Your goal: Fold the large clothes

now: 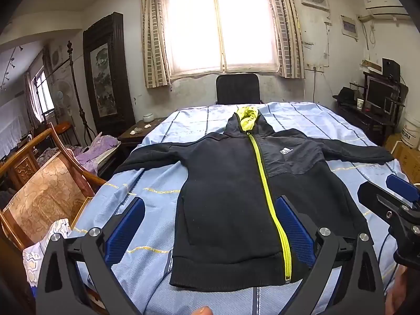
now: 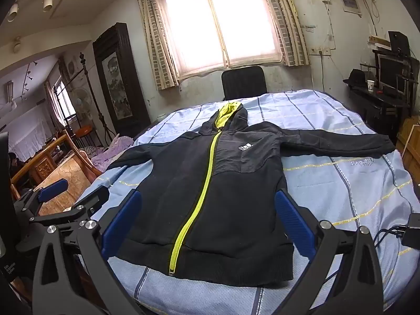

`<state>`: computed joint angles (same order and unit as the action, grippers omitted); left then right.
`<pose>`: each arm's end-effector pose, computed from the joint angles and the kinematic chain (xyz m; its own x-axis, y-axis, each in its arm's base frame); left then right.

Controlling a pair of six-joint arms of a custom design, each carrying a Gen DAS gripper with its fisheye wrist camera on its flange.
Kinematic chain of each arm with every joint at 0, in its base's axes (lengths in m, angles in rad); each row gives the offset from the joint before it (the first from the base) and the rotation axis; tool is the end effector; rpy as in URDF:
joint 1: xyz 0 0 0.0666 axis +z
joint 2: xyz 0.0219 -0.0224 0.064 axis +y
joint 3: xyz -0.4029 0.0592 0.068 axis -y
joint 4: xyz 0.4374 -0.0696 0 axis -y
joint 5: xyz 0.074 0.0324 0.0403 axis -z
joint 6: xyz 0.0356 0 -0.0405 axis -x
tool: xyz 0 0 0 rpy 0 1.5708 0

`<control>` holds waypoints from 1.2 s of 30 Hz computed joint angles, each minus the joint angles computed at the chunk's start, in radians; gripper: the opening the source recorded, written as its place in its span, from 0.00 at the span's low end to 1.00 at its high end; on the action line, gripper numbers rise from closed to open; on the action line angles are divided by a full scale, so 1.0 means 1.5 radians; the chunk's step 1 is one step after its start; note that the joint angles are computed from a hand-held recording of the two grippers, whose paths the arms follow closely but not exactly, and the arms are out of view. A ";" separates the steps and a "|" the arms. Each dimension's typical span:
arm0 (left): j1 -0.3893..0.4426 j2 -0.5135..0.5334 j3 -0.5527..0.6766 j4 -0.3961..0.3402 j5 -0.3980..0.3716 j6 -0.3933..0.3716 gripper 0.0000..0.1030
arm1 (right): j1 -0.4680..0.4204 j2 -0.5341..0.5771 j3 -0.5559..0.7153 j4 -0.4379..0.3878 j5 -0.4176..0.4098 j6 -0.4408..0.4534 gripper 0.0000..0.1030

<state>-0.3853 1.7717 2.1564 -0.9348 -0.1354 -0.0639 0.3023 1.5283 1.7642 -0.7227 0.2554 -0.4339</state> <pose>0.6201 -0.2468 0.6187 -0.4665 0.2575 -0.8462 0.2962 0.9469 0.1249 0.5696 0.1678 0.5873 -0.4367 0.2899 -0.8516 0.1198 0.9570 0.2643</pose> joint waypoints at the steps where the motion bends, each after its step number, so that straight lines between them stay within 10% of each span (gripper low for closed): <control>1: -0.001 0.001 0.001 -0.001 -0.001 -0.002 0.97 | 0.000 0.000 0.000 -0.001 -0.002 -0.001 0.96; 36: 0.000 -0.005 -0.017 0.011 -0.001 0.006 0.97 | 0.001 -0.004 -0.001 -0.008 -0.011 -0.014 0.96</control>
<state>-0.3849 1.7635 2.1316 -0.9182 -0.1369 -0.0549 0.3044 1.5217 1.7621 -0.7339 0.2394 -0.4543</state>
